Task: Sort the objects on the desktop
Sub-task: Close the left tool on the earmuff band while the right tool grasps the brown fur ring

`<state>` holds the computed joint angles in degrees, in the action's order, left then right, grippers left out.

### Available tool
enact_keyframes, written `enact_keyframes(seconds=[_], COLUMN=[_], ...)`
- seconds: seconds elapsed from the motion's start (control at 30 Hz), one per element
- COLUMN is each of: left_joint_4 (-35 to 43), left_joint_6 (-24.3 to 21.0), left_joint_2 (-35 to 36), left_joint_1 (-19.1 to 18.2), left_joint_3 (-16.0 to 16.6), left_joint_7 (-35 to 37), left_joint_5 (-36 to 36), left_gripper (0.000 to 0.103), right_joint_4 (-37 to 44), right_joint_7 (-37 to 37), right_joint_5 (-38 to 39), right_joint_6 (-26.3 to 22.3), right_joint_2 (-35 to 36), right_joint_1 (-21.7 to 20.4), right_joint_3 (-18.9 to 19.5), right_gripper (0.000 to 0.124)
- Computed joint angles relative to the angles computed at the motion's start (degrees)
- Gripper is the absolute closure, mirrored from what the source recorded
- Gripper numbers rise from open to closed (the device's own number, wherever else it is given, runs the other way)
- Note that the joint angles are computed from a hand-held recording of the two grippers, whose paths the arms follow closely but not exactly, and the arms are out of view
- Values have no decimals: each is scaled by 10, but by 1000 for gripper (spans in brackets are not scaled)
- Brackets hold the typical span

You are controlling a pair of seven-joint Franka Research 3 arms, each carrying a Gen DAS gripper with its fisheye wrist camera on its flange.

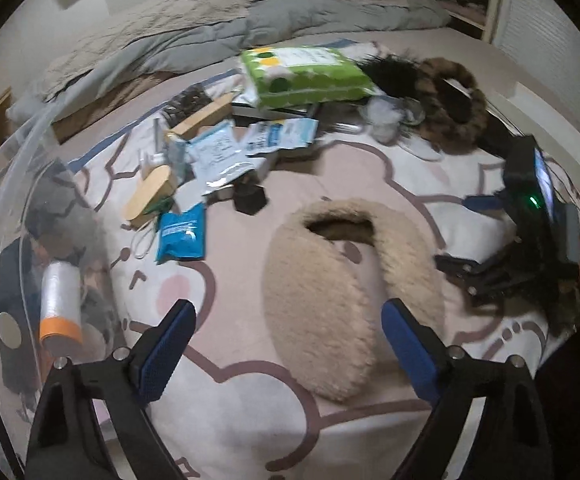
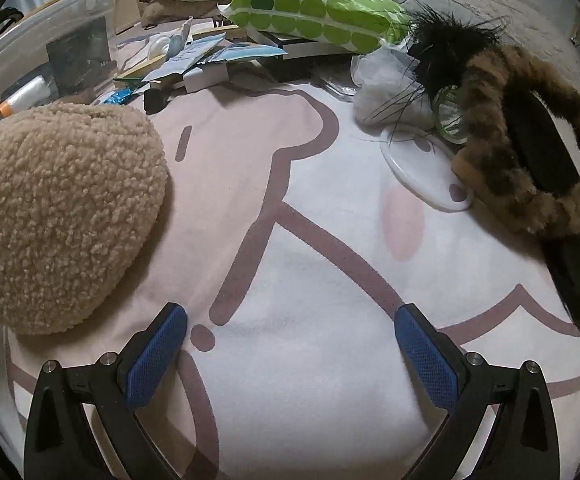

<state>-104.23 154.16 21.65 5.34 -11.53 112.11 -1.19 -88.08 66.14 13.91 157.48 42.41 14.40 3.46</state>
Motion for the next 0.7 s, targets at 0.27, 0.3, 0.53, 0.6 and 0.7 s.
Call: enact_keyframes(seconds=[0.27, 0.3, 0.53, 0.6, 0.7], left_joint_4=[17, 19, 35, 46, 60], left_joint_6=[-36, -39, -49, -52, -59], left_joint_2=[16, 19, 37, 46, 59], left_joint_1=[-22, -19, -16, -18, -26], left_joint_3=[25, 23, 14, 13, 20], left_joint_7=[-41, -42, -41, -46, -62], left_joint_5=[51, 51, 49, 47, 59], left_gripper=[20, 23, 35, 35, 36], right_joint_4=[-1, 0, -25, -31, -33], right_joint_7=[-39, -40, -35, -53, -65], right_joint_5=[48, 54, 140, 172, 188], right_joint_6=[-17, -21, 46, 78, 127], right_joint_2=[-8, -9, -28, -30, -31], right_joint_1=[-36, -39, -82, -107, -112], right_joint_3=[32, 34, 56, 80, 83], right_gripper=[21, 21, 39, 50, 66])
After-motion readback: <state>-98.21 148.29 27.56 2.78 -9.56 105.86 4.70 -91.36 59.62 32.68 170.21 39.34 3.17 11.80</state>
